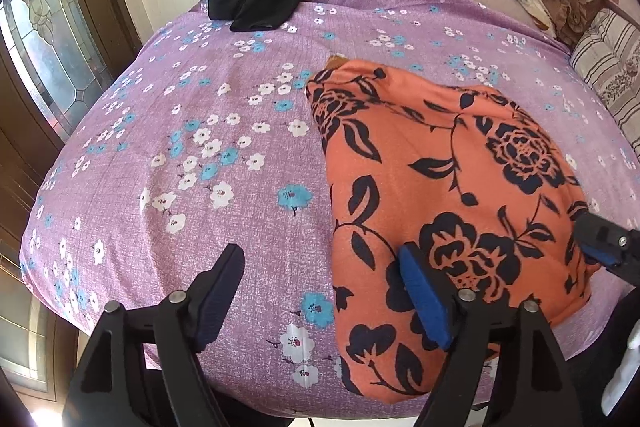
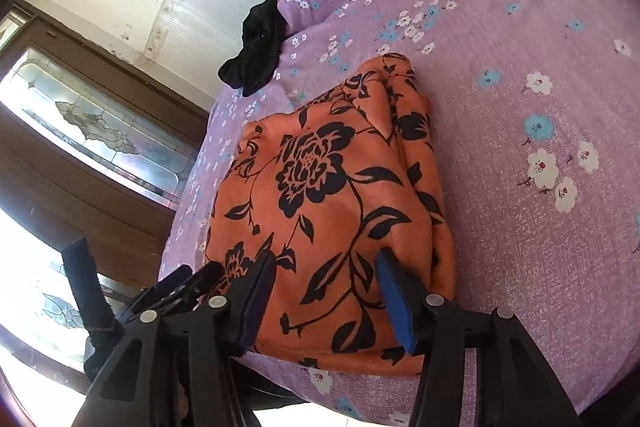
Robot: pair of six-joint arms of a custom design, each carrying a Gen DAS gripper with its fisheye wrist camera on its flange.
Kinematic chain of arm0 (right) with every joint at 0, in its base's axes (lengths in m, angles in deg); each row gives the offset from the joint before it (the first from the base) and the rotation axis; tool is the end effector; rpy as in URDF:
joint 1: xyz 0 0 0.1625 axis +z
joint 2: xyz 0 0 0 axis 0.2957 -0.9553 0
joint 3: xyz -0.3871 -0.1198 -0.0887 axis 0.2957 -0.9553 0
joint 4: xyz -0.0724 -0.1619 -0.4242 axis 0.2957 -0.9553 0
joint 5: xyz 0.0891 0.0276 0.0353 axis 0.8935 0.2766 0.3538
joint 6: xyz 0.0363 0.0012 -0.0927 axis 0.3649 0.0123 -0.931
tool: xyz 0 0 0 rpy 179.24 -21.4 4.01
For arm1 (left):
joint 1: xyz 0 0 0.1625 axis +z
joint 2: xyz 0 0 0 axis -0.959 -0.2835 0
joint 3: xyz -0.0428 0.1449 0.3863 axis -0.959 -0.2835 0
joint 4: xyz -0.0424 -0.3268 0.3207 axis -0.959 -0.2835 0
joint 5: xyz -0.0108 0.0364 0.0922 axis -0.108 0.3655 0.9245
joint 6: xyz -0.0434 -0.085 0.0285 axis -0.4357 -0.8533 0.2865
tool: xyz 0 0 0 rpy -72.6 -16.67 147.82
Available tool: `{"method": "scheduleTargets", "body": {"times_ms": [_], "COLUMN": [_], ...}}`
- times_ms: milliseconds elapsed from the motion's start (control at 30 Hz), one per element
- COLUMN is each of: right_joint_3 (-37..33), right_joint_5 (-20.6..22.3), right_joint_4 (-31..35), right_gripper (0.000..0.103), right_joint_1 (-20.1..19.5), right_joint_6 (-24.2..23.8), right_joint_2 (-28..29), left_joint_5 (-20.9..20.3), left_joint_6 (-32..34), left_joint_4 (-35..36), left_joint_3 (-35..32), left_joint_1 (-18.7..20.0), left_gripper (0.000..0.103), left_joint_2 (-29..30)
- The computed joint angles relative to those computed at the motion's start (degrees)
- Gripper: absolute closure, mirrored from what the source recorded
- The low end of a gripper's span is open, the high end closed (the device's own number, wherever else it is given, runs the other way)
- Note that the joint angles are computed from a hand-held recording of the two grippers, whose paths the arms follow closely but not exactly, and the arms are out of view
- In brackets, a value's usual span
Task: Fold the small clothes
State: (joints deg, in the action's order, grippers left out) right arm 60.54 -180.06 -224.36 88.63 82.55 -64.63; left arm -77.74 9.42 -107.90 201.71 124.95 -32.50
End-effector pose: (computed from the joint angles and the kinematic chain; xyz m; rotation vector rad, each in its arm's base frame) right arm 0.2648 -0.4811 0.0345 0.2537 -3.0294 0.7648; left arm -0.0649 -0.4348 0.2738 0.2203 2.1559 -0.7571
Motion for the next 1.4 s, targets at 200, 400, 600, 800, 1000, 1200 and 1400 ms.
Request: {"method": "scheduleTargets", "body": {"times_ms": [200, 400, 600, 800, 1000, 1200, 1400], "right_joint_3": [-0.32, -6.30, -13.46, -11.43, -4.83, -0.75, -0.32], "right_joint_5": [1.52, 1.91, 2.82, 4.25, 4.97, -1.21, -4.65], "right_joint_4": [1.13, 1.56, 8.52, 7.37, 2.04, 5.69, 4.58], "right_gripper": [0.045, 0.045, 0.045, 0.058, 0.057, 0.063, 0.063], "right_joint_1": [0.08, 0.93, -2.04, -3.40, -0.31, 0.33, 4.52], "right_joint_6": [0.71, -0.89, 2.90, 4.24, -0.72, -1.33, -1.47], "right_joint_2": [-1.59, -0.31, 4.46, 3.78, -0.89, -0.46, -3.38], "left_joint_5": [-2.04, -1.12, -2.00, -2.02, -2.05, -0.70, 2.75], "left_joint_6": [1.16, 8.27, 9.44, 8.81, 5.01, -0.67, -3.95], "left_joint_4": [1.14, -6.76, -6.25, -6.49, -2.43, 4.46, 8.63], "left_joint_3": [-2.79, -9.04, -15.18, -13.83, -7.49, -1.85, -1.65], "left_joint_1": [0.50, 2.30, 6.83, 6.06, 1.29, -0.14, -5.14], "left_gripper": [0.019, 0.019, 0.019, 0.019, 0.019, 0.018, 0.019], "left_joint_2": [0.25, 7.70, 16.66, 15.77, 6.67, 1.79, -2.55]}}
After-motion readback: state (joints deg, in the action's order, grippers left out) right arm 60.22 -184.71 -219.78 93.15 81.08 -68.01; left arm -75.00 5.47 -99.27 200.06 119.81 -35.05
